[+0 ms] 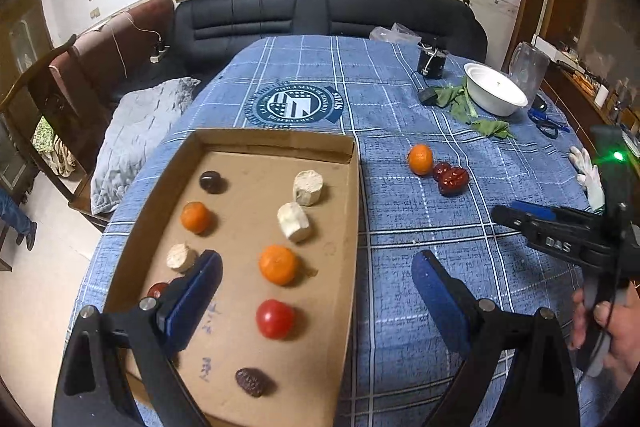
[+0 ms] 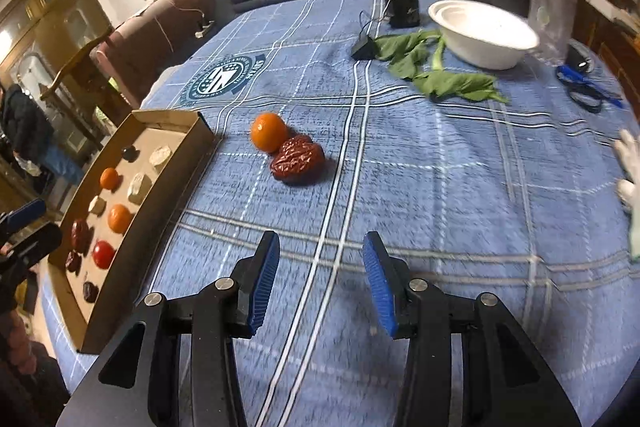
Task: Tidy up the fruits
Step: 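Move both tools back toward the last tangerine and jujube, then grasp the large jujube with the right tool while the left tool grasps the tangerine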
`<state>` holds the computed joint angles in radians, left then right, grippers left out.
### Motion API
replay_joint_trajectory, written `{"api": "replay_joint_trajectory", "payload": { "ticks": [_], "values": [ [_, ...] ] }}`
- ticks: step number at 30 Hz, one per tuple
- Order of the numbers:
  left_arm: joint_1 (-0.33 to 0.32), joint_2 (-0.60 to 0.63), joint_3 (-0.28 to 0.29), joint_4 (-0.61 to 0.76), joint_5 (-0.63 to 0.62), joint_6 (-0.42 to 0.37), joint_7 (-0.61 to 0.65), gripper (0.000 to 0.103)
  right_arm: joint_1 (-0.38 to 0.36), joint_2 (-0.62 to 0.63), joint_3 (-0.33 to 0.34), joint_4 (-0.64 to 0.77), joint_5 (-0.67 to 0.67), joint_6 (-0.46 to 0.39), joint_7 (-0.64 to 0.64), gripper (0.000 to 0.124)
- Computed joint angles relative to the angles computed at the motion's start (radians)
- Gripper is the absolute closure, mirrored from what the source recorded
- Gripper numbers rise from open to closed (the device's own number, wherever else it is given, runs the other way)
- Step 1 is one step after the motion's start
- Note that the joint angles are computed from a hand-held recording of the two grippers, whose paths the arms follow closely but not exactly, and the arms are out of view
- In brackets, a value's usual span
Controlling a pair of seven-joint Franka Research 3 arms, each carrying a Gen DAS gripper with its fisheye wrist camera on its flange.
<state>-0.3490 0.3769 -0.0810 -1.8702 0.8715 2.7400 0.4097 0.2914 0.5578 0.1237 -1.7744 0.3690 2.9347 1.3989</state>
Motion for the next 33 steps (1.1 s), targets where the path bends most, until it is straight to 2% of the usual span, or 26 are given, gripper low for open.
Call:
{"api": "replay_joint_trajectory", "payload": {
  "ticks": [4,6,8,10,11,14,16,21,23,28,30,32,33],
  "values": [
    [0.005,0.035,-0.013,0.047,-0.039,-0.023,0.058,0.006,-0.007,0.086,0.017,0.126,-0.001,-0.052,-0.016,0.081],
    [0.002,0.052,-0.013,0.07,-0.055,-0.032,0.083,0.006,0.018,0.127,-0.004,0.189,-0.025,-0.065,-0.011,0.081],
    [0.0,0.066,-0.012,0.092,-0.07,-0.039,0.106,0.006,0.038,0.166,-0.023,0.246,-0.045,-0.087,0.006,0.077],
    [0.0,0.082,-0.014,0.116,-0.09,-0.043,0.133,0.006,0.044,0.201,-0.029,0.296,-0.054,-0.106,0.02,0.068],
    [-0.002,0.093,-0.014,0.131,-0.099,-0.047,0.146,0.006,0.048,0.216,-0.033,0.315,-0.058,-0.11,0.029,0.068],
    [-0.005,0.131,-0.018,0.188,-0.132,-0.054,0.197,0.006,0.038,0.253,-0.018,0.36,-0.057,-0.104,0.018,0.069],
    [-0.01,0.167,-0.021,0.243,-0.155,-0.065,0.244,0.006,0.048,0.269,-0.035,0.378,-0.071,-0.106,0.026,0.079],
    [-0.019,0.293,-0.041,0.42,-0.238,-0.097,0.396,0.006,0.04,0.219,-0.044,0.294,-0.08,-0.038,0.007,0.08],
    [-0.024,0.365,-0.05,0.523,-0.285,-0.111,0.469,0.006,0.001,0.174,-0.014,0.221,-0.053,0.006,-0.016,0.08],
    [-0.05,0.57,-0.06,0.836,-0.418,-0.202,0.61,0.007,-0.033,0.086,-0.018,0.076,-0.023,0.07,-0.016,0.079],
    [-0.061,0.636,-0.056,0.94,-0.466,-0.236,0.64,0.017,-0.058,0.067,-0.002,0.04,-0.005,0.081,-0.027,0.079],
    [-0.067,0.706,-0.059,1.049,-0.516,-0.282,0.671,0.023,-0.087,0.056,0.024,0.014,0.016,0.097,-0.045,0.079],
    [-0.073,0.736,-0.054,1.097,-0.536,-0.302,0.678,0.03,-0.102,0.052,0.039,0.006,0.028,0.1,-0.055,0.079]
  ]
}}
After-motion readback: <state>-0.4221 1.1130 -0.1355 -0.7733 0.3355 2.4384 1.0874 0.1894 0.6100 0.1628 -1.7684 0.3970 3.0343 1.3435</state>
